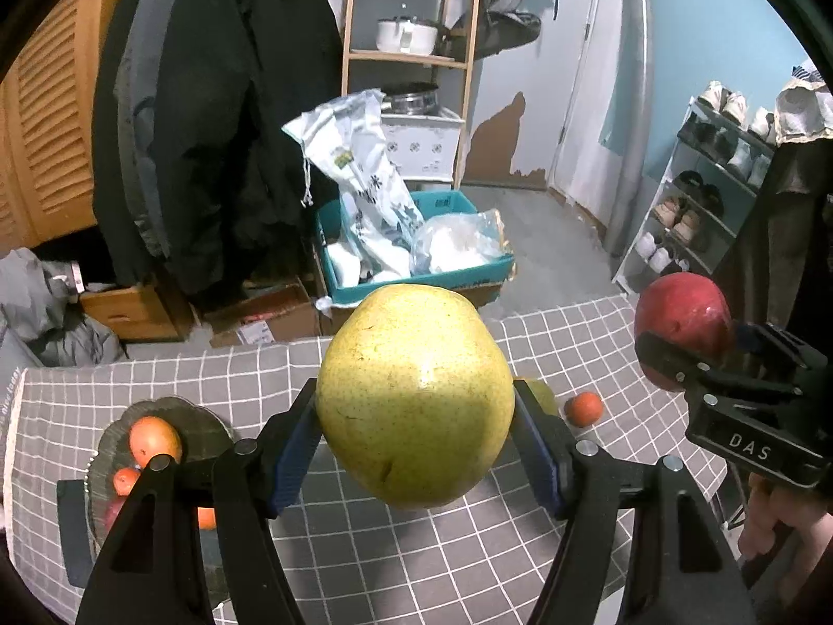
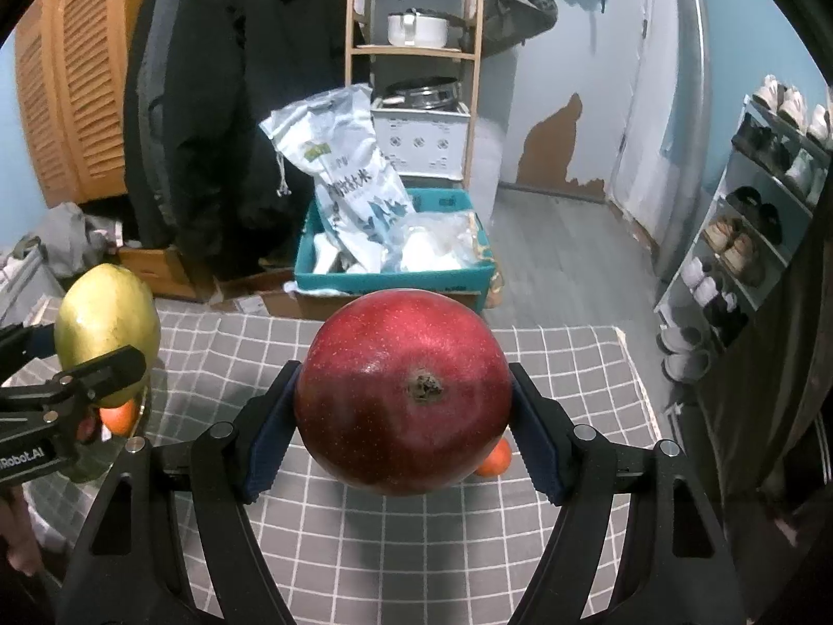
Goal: Organize fruits
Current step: 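Lift and carry the pear with the left tool while the right tool carries the red apple toward the bowl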
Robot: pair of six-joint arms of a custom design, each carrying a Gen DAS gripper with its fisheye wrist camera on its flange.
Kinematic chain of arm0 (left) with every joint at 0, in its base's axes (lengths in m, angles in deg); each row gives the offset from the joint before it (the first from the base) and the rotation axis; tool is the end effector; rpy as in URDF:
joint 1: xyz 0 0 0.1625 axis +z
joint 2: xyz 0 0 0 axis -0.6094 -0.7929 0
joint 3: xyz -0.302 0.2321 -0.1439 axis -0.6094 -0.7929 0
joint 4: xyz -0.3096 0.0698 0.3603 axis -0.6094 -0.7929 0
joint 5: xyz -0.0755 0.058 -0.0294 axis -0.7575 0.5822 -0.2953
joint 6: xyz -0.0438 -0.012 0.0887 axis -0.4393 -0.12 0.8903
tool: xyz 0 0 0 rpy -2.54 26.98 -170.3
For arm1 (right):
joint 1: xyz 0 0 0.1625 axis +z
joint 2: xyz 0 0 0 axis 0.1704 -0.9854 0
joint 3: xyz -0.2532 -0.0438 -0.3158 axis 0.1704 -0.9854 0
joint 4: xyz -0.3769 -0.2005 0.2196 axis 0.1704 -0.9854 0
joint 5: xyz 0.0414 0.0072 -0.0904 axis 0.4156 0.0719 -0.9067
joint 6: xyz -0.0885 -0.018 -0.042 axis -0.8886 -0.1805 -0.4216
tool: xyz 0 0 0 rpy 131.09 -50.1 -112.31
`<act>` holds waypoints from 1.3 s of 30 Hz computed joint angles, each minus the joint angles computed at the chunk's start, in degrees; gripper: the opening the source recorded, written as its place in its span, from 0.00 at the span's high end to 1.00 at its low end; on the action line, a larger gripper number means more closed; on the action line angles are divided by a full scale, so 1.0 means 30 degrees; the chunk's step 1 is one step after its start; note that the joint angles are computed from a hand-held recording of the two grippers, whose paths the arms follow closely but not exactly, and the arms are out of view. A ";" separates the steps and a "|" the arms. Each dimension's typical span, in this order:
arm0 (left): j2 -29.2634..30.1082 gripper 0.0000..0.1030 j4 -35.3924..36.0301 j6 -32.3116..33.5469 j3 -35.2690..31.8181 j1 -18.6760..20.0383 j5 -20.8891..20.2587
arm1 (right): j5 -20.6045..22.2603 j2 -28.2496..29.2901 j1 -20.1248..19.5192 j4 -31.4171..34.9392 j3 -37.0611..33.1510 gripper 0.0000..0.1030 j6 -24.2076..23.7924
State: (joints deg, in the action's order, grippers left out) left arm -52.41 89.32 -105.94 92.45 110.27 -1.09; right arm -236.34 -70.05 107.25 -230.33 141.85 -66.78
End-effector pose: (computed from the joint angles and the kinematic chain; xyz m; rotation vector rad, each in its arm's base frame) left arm -0.0640 -0.7827 0.3353 0.8751 2.4619 -0.7290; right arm 0.4205 -0.7155 0.0100 0.2176 -2.0993 0.9862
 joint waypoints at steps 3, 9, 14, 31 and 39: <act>-0.0638 0.31 -0.0526 0.0201 0.0733 -0.0038 0.0059 | 0.0061 0.0167 0.0170 -0.0155 -0.0274 0.27 -0.0381; -0.1191 0.31 -0.0924 0.0284 0.1101 0.0035 -0.0028 | 0.0381 0.0708 0.0472 -0.0133 -0.1137 0.27 -0.0980; -0.1173 0.31 -0.0757 0.0073 0.0612 0.0200 -0.0065 | 0.0856 0.1346 0.0653 0.0467 -0.2193 0.27 -0.1116; -0.0929 0.31 -0.0196 -0.0372 -0.1997 0.1260 -0.0839 | 0.2919 0.4510 0.1014 0.3875 -0.7546 0.27 -0.1255; -0.0639 0.31 0.0199 -0.0643 -0.3285 0.1909 -0.1503 | 0.3971 0.7102 0.1132 0.6688 -1.2021 0.27 -0.1050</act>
